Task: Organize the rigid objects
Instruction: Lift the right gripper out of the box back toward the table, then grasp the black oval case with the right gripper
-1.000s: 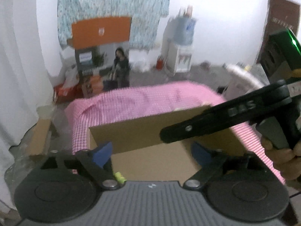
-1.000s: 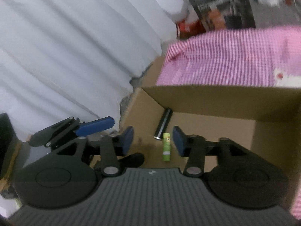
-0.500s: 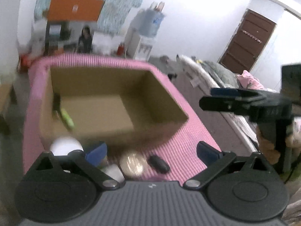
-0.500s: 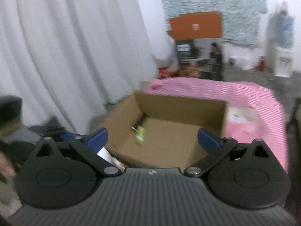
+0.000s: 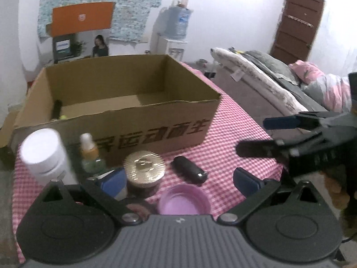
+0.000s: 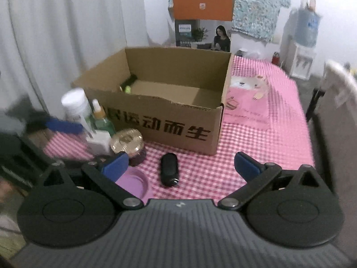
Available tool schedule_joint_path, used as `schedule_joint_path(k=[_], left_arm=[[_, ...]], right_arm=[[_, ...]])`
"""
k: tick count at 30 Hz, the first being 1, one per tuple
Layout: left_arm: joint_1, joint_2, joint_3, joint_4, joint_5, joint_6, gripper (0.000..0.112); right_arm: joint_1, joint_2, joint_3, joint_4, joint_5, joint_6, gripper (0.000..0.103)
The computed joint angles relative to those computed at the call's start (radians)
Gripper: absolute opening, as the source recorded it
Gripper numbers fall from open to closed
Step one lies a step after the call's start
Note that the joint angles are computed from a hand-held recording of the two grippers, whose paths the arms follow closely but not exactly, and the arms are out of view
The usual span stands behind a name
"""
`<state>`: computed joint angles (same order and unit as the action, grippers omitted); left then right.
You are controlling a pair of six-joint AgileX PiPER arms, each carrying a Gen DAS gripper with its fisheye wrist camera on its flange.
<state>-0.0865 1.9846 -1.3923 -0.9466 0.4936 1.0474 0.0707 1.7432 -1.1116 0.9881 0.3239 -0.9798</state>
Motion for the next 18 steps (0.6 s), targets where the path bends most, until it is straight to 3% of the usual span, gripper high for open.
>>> schedule_joint_path(k=[4, 11, 18], left_arm=[[-0.061, 0.036, -0.041, 0.114, -0.037, -0.081, 0.102], [-0.133, 0.144, -0.187, 0.383, 0.013, -0.301, 0.096], [-0.182, 0.240, -0.336, 0.585, 0.092, -0.450, 0.082]], right_arm=[[-0.073, 0.024, 0.014, 0.181, 0.063, -0.084, 0.102], [-0.156, 0.162, -0.095, 0.253, 0.235, -0.043, 0.099], [-0.202, 0.346, -0.279, 0.202, 0.443, 0.144, 0.063]])
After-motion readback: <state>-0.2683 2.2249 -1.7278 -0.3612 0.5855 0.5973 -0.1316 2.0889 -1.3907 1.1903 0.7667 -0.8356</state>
